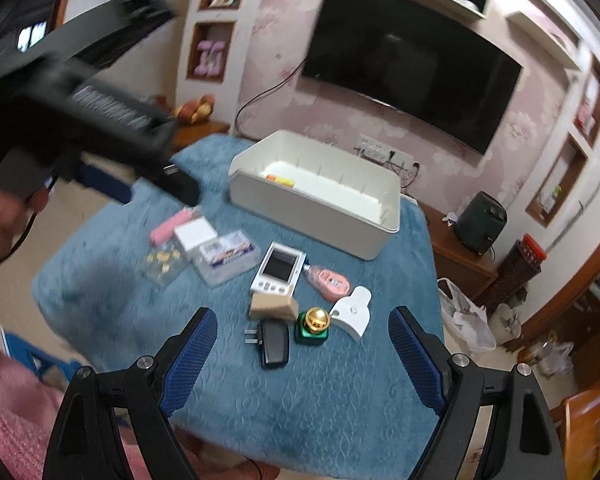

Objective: Organize rigid objects
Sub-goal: 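Close the left gripper on the black charger plug while the right tool approaches the green cylinder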

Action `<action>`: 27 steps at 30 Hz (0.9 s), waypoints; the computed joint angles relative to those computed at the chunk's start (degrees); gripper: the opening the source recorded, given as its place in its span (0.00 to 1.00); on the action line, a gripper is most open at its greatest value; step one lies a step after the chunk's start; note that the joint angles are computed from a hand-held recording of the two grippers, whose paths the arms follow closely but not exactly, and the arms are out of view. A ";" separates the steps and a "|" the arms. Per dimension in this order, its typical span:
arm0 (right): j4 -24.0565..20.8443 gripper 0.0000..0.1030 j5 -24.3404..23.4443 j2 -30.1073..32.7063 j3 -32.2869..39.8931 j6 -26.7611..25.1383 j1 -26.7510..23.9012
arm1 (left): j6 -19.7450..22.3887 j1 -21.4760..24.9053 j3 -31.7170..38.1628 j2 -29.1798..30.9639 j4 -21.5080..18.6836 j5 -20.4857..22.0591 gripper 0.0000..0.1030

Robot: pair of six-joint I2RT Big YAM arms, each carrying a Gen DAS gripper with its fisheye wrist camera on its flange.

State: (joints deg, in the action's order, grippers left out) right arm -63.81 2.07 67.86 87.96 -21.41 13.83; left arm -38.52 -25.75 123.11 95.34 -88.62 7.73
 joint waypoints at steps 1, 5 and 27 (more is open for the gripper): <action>-0.28 0.85 0.08 0.02 -0.18 -0.99 0.28 | -0.34 0.12 -0.11 0.18 -0.11 0.65 0.88; -2.48 0.85 -3.16 0.77 -0.11 -4.59 -0.64 | -3.19 0.09 0.45 2.09 -2.13 3.16 0.88; -17.13 0.85 -27.92 15.16 10.75 -49.99 -15.50 | -32.06 -6.42 4.91 12.69 -6.75 2.75 0.88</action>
State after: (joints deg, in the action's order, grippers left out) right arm -80.93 -25.85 83.02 98.71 -71.40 -1.67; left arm -70.58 -32.17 128.02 108.03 -95.37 10.48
